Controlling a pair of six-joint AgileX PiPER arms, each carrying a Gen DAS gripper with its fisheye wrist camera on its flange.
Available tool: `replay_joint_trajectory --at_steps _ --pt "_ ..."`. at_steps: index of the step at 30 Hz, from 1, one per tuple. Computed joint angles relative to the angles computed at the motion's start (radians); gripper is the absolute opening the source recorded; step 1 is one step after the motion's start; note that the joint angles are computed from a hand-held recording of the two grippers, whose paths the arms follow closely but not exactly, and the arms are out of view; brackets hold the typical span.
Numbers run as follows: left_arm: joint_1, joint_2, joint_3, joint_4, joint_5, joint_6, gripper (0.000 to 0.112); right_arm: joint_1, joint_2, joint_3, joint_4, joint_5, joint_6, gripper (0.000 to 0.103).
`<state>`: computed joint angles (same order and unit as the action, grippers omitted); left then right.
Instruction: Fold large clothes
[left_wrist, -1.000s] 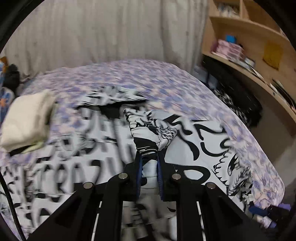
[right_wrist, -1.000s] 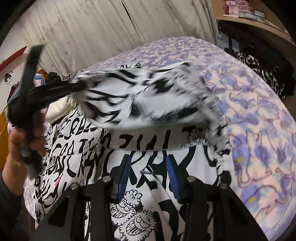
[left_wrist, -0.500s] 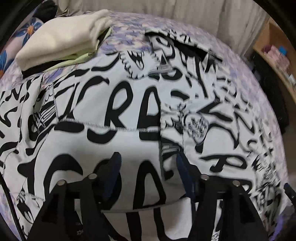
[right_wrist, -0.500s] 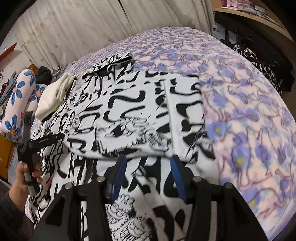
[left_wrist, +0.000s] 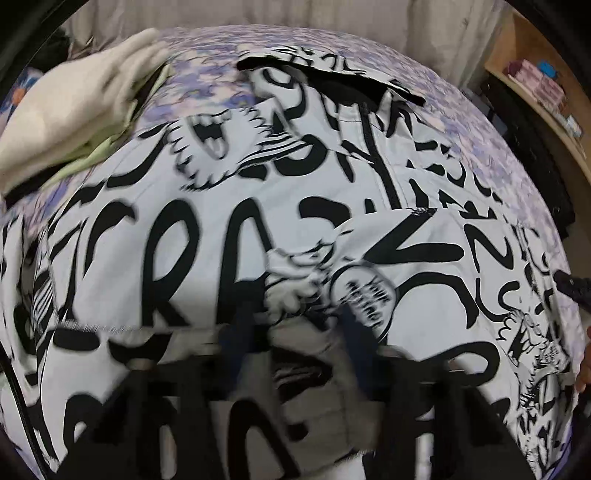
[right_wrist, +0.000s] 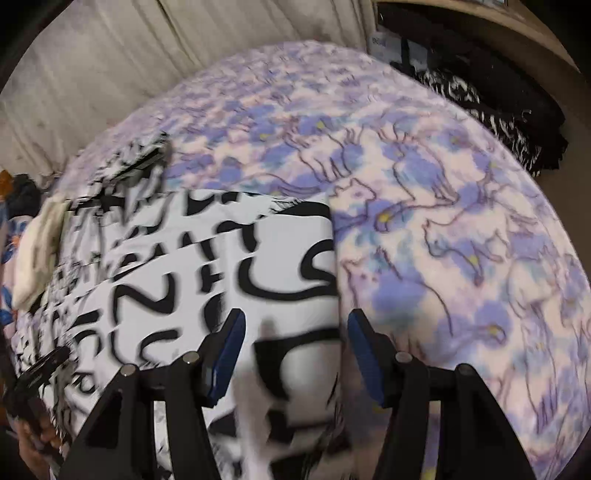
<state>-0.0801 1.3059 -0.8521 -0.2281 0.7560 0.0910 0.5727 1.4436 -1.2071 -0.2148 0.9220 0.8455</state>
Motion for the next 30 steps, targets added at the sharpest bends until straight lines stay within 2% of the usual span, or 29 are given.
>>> replay_joint_trajectory --at_steps 2,3,4,6,8,9,11,14,17,20,21,22,25,28,30 --pt "-0.054 0.019 -0.022 0.089 -0.010 -0.091 0.027 -0.057 0.045 0.006 0.089 -0.025 -0.065 0.053" --pt "-0.086 0.019 -0.032 0.138 -0.024 -0.141 0.024 -0.053 0.061 0.002 0.078 -0.021 -0.060 0.028" --pt "-0.099 0.009 -0.034 0.160 -0.031 -0.161 0.022 -0.041 0.059 -0.004 0.027 -0.006 -0.035 0.016" --pt "-0.128 -0.013 -0.037 0.208 -0.052 -0.216 0.022 -0.005 0.027 0.015 -0.076 -0.009 0.047 0.004" --pt "-0.151 0.002 -0.039 0.249 -0.053 -0.259 0.022 0.002 0.026 0.036 -0.150 0.005 0.112 0.004" --pt "-0.162 0.016 -0.038 0.277 -0.046 -0.281 0.024 0.007 0.052 0.030 -0.187 0.044 0.136 0.004" --pt "-0.187 0.055 -0.034 0.326 -0.037 -0.333 0.029 -0.003 0.069 0.028 -0.179 0.078 0.119 0.003" --pt "-0.192 0.006 -0.022 0.330 -0.034 -0.368 0.031 0.000 0.002 0.040 -0.160 0.084 0.126 0.004" --pt "-0.185 -0.060 -0.028 0.302 0.003 -0.320 0.032 0.098 -0.076 0.020 -0.223 0.134 0.180 0.005" --pt "-0.197 -0.142 -0.058 0.272 0.076 -0.295 0.035 0.252 -0.117 -0.027 -0.270 0.178 0.241 0.016" --pt "-0.198 -0.158 -0.064 0.251 0.094 -0.287 0.035 0.307 -0.116 -0.042 -0.282 0.185 0.263 0.024" --pt "-0.200 -0.180 -0.076 0.209 0.124 -0.281 0.035 0.362 -0.104 -0.061 -0.284 0.185 0.276 0.032" --pt "-0.260 -0.201 -0.086 0.182 0.154 -0.349 0.035 0.466 -0.025 -0.130 -0.255 0.170 0.276 0.034" --pt "-0.396 -0.204 -0.046 0.244 0.116 -0.501 0.035 0.542 0.062 -0.164 -0.201 0.097 0.286 0.034" --pt "-0.464 -0.186 -0.011 0.282 0.090 -0.592 0.036 0.566 0.135 -0.192 -0.185 0.086 0.284 0.034"
